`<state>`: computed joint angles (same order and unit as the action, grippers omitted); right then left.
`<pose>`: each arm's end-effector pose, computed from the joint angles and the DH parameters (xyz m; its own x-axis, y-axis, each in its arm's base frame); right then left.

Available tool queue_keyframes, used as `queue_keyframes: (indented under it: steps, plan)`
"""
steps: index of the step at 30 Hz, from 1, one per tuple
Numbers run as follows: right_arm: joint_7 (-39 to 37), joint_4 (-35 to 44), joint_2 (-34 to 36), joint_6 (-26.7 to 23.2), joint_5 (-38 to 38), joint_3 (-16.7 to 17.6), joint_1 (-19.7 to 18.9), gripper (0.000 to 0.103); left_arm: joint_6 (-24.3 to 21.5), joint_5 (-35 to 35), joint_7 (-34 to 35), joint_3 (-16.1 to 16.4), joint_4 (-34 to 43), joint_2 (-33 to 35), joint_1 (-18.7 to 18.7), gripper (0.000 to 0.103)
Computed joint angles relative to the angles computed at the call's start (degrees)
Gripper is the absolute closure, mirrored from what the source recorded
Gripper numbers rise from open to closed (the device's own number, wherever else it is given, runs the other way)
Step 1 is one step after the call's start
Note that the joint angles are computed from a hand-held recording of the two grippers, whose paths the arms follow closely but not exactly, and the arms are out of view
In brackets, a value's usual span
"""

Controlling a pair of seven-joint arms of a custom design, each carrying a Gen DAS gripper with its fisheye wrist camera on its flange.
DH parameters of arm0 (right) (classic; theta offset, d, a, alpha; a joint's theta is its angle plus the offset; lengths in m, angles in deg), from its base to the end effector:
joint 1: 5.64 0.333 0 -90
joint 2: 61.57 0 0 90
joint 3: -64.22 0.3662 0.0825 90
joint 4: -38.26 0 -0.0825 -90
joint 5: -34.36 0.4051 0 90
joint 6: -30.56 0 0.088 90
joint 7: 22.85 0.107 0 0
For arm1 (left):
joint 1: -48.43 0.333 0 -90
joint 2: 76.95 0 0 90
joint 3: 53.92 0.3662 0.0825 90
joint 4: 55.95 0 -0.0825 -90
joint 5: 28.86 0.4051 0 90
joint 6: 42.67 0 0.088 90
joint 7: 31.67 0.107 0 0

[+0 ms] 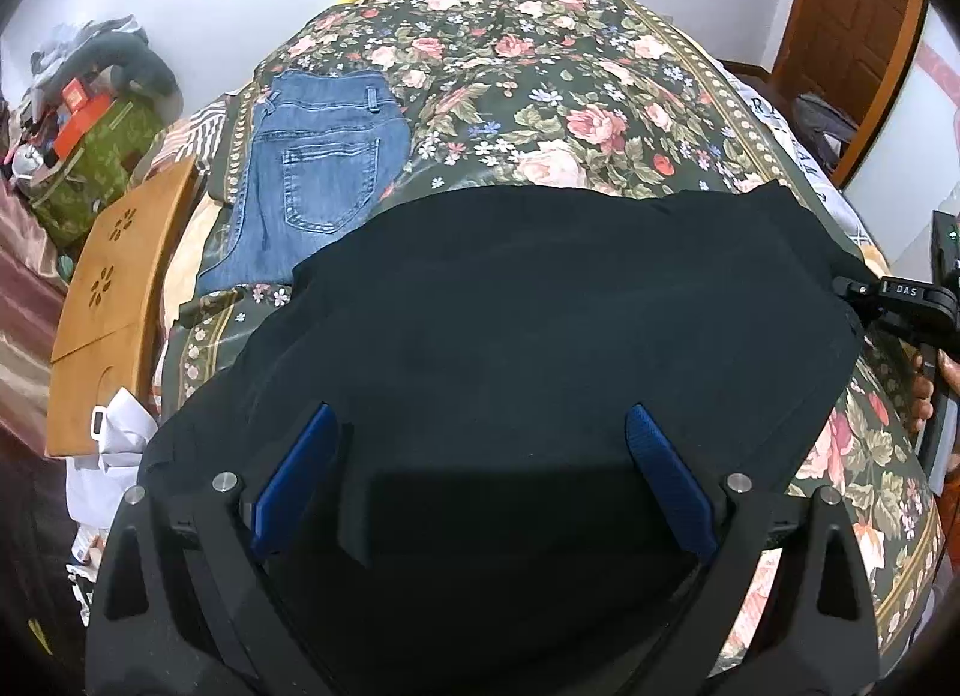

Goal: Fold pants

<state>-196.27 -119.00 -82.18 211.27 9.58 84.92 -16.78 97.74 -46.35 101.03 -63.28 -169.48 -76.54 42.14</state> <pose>0.4087 0.1105 0.4311 -0.6324 -0.4871 -0.6024 -0.3631 0.8732 -0.3250 0.5925 -0.1658 0.5531 -0.7203 -0.6893 -0.0774 -0.5744 0.6553 -0.4905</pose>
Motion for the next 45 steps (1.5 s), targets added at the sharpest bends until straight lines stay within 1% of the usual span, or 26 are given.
queue_keyframes:
  steps: [1, 2, 3, 4, 7, 9, 10, 12, 16, 19, 22, 25, 28, 31, 33, 34, 35, 36, 37, 39, 41, 43, 44, 45]
  plan:
    - [-0.16, 0.41, -1.38, -2.07, -1.09, 1.64, -1.64, 0.098, 0.19, 0.05, -0.23, 0.02, 0.02, 0.03, 0.0, 0.005]
    - [0.76, 0.89, -2.7, -3.71, -2.84, 3.82, -4.17, 0.098, 0.33, 0.03, -0.39, 0.06, 0.05, 0.03, 0.03, 0.005]
    - [1.6, 1.0, -3.79, -4.52, -4.33, 4.56, -5.33, 0.098, 0.49, -0.06, -0.61, 0.1, 0.07, -0.01, 0.08, 0.005]
    - [1.95, 1.06, -4.7, -5.24, -5.32, 4.2, -5.47, 0.098, 0.59, -0.14, -0.64, 0.13, 0.11, -0.03, 0.11, 0.005]
    - [2.19, 1.98, -6.26, -7.7, -7.44, 2.18, -3.91, 0.098, 1.72, -0.71, -0.25, 0.26, -0.12, -0.63, 0.26, 0.005]
    - [1.73, 3.8, -7.48, -11.08, -9.37, 1.6, -2.72, 0.098, 2.37, -2.47, 1.12, 0.5, -0.23, -1.26, 0.49, 0.005]
    - [1.26, 5.11, -8.31, -12.73, -10.7, 1.5, -2.24, 0.098, 2.59, -3.21, 1.64, 0.62, -0.24, -1.46, 0.59, 0.005]
    - [0.62, 7.13, -9.72, -14.13, -12.91, 0.67, -0.91, 0.098, 2.73, -4.81, 2.47, 0.93, 0.21, -1.76, 0.88, 0.005]
    - [-1.6, 13.5, -9.87, -17.2, -17.98, -0.45, 1.46, 0.098, 2.24, -7.83, 3.59, 1.71, 1.4, -2.17, 1.74, 0.005]
    - [-2.31, 19.11, -7.85, -17.22, -21.7, -0.73, 2.72, 0.098, 1.46, -10.62, 4.76, 2.48, 2.2, -2.53, 2.66, 0.005]
    - [-2.91, 25.47, -4.0, -17.79, -25.86, -0.26, 3.99, 0.098, 0.56, -12.97, 6.05, 3.23, 2.77, -2.86, 3.66, 0.005]
    - [-4.25, 32.51, 2.05, -17.55, -28.83, -0.29, 6.25, 0.098, 0.28, -14.5, 7.37, 3.91, 2.93, -3.25, 4.69, 0.005]
    - [-6.59, 38.36, 8.49, -18.19, -30.03, -0.7, 9.29, 0.098, 0.04, -15.81, 8.24, 4.56, 3.14, -3.4, 5.69, 0.005]
    - [-11.25, 43.44, 15.54, -19.33, -27.87, -1.23, 13.45, 0.098, -1.24, -16.95, 8.18, 5.22, 3.7, -3.08, 6.83, 0.005]
    - [-15.85, 45.68, 20.08, -18.49, -23.27, -2.08, 16.07, 0.098, -1.87, -17.01, 7.77, 5.46, 3.97, -2.73, 7.53, 0.005]
    - [-20.34, 46.99, 23.0, -17.53, -18.65, -2.27, 17.25, 0.098, -2.23, -16.87, 7.43, 5.6, 4.09, -2.52, 7.91, 0.005]
    - [-23.2, 47.36, 24.79, -16.32, -15.34, -2.33, 18.01, 0.098, -2.5, -16.75, 7.29, 5.67, 4.14, -2.37, 8.22, 0.005]
    - [-27.07, 47.63, 26.73, -15.29, -10.75, -1.87, 18.51, 0.098, -2.64, -16.58, 7.19, 5.7, 4.12, -2.28, 8.5, 0.005]
    - [-30.52, 48.01, 28.18, -15.36, -7.1, -1.28, 18.88, 0.098, -2.69, -16.34, 7.1, 5.73, 4.09, -2.17, 8.75, 0.005]
    - [-34.52, 49.39, 30.5, -17.34, -3.88, -0.9, 20.32, 0.098, -2.59, -15.76, 6.99, 5.75, 3.95, -2.08, 9.18, 0.005]
    - [-39.03, 50.79, 32.62, -20.2, -0.95, -0.36, 21.64, 0.095, -2.6, -15.5, 6.94, 5.78, 4.02, -1.93, 9.51, 0.005]
    - [-43.23, 51.74, 33.72, -23.18, 2.4, 0.15, 22.56, 0.091, -2.5, -15.67, 7.15, 5.76, 4.04, -1.86, 9.72, 0.005]
    - [-43.84, 51.62, 33.67, -23.48, 2.58, -0.37, 23.37, 0.09, -2.4, -15.64, 7.09, 5.71, 4.18, -1.74, 9.77, 0.005]
    - [-45.68, 51.25, 33.34, -23.33, 3.67, -0.39, 23.69, 0.084, -2.29, -15.57, 6.93, 5.62, 4.34, -1.67, 9.77, 0.005]
